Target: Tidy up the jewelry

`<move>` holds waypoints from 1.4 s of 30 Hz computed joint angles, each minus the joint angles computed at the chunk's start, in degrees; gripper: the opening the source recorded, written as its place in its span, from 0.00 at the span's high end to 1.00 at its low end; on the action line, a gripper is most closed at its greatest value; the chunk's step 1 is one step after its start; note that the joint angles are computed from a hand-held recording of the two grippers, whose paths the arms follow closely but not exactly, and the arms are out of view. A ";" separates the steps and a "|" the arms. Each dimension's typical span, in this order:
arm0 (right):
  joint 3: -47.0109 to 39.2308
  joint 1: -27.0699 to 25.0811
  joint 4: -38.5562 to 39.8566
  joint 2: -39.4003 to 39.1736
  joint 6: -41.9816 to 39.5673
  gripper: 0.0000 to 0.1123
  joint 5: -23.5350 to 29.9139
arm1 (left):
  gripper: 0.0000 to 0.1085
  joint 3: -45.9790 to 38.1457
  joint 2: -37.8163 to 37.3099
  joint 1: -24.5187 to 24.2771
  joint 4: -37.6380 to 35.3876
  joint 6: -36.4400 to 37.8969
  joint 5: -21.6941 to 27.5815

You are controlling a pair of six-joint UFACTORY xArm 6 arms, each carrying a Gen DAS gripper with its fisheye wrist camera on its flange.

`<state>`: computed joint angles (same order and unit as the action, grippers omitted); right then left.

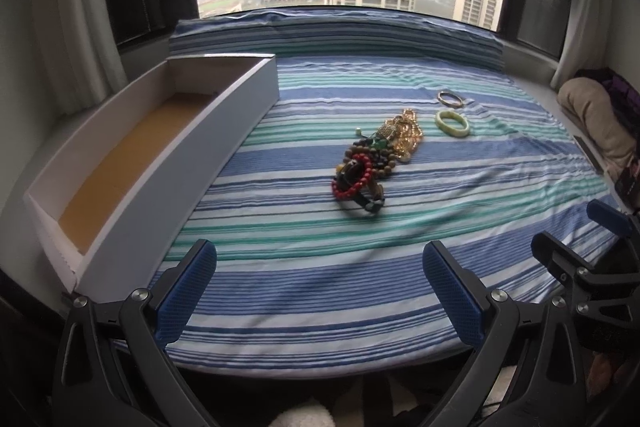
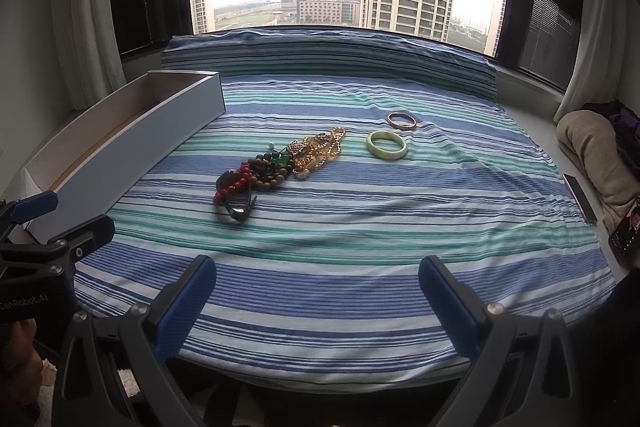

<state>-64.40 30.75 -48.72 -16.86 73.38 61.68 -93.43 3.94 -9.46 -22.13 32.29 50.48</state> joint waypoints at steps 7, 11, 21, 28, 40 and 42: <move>-0.17 0.81 -1.02 -0.40 0.84 0.08 0.98 | 0.06 0.21 -0.19 0.37 0.23 -0.66 -0.97; -0.19 0.85 -0.89 -0.30 0.93 0.08 1.01 | 0.06 0.32 -0.22 0.30 0.55 -0.96 -1.38; -0.45 1.00 -0.43 0.20 0.58 0.08 1.01 | 0.06 0.14 -0.05 0.69 0.15 -1.35 -1.29; -0.43 0.72 -0.08 0.25 0.79 0.08 1.39 | 0.06 0.63 -0.13 0.35 0.10 -0.91 -1.72; 0.18 0.31 1.19 0.29 0.39 0.08 0.64 | 0.06 2.18 -0.96 -0.41 0.50 -0.03 -2.22; 0.11 0.44 1.06 0.38 0.41 0.08 0.67 | 0.06 2.22 -0.94 -0.47 0.55 -0.10 -2.32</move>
